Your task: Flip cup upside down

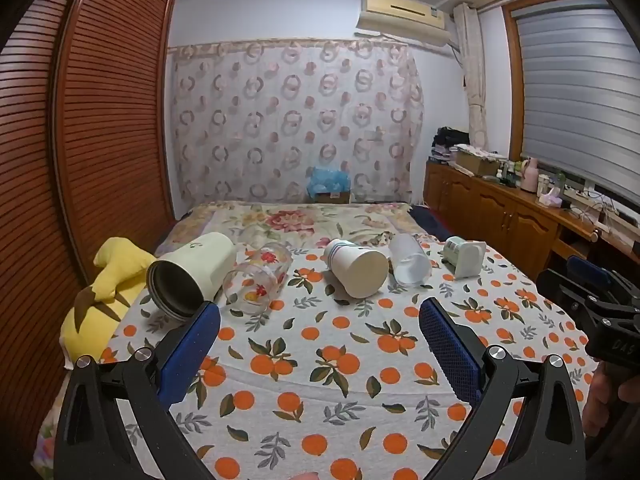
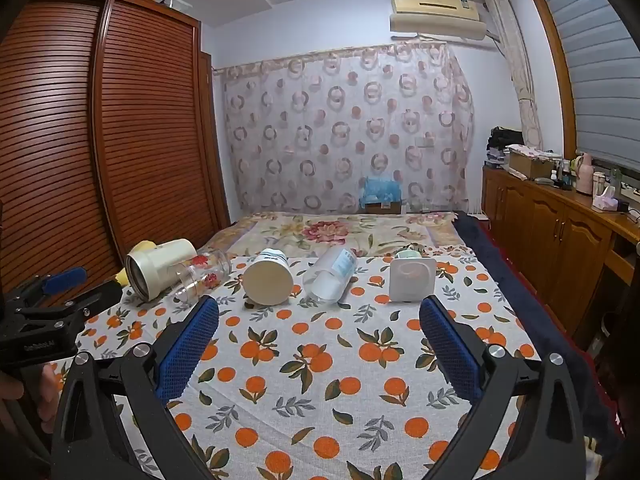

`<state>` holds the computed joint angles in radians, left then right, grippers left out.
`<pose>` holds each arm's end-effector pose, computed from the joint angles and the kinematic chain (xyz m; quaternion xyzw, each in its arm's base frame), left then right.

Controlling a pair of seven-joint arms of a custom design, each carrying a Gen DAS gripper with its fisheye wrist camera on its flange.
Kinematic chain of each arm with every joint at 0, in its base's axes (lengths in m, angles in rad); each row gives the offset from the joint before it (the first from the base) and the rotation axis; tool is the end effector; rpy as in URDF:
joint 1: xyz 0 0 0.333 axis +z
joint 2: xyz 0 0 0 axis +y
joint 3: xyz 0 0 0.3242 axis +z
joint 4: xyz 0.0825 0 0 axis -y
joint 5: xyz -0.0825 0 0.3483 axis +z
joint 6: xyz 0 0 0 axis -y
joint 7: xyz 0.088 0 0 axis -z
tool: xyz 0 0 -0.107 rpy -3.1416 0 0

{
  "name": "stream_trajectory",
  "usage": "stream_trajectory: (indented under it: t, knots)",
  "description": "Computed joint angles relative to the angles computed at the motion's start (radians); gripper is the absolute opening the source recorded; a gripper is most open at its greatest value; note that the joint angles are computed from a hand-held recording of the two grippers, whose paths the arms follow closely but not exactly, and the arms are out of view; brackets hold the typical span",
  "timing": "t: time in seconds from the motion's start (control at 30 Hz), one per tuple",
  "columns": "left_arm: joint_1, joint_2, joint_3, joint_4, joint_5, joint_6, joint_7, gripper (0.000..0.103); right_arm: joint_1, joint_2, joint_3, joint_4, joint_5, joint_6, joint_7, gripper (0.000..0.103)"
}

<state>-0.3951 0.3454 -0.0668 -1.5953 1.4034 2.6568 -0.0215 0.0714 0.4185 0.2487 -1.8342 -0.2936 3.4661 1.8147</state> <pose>0.5906 -0.3173 0.5175 -0.6112 0.5722 -0.3775 0.3956 0.6211 0.2108 0.4915 -0.6655 0.4759 -0.2834 0.5003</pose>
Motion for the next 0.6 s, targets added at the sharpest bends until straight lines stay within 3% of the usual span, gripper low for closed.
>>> stream_trajectory:
  t: [0.6]
  knots:
    - [0.0, 0.0, 0.001, 0.0, 0.009, 0.003, -0.013, 0.096, 0.004, 0.0, -0.005, -0.002, 0.002, 0.006, -0.002, 0.101]
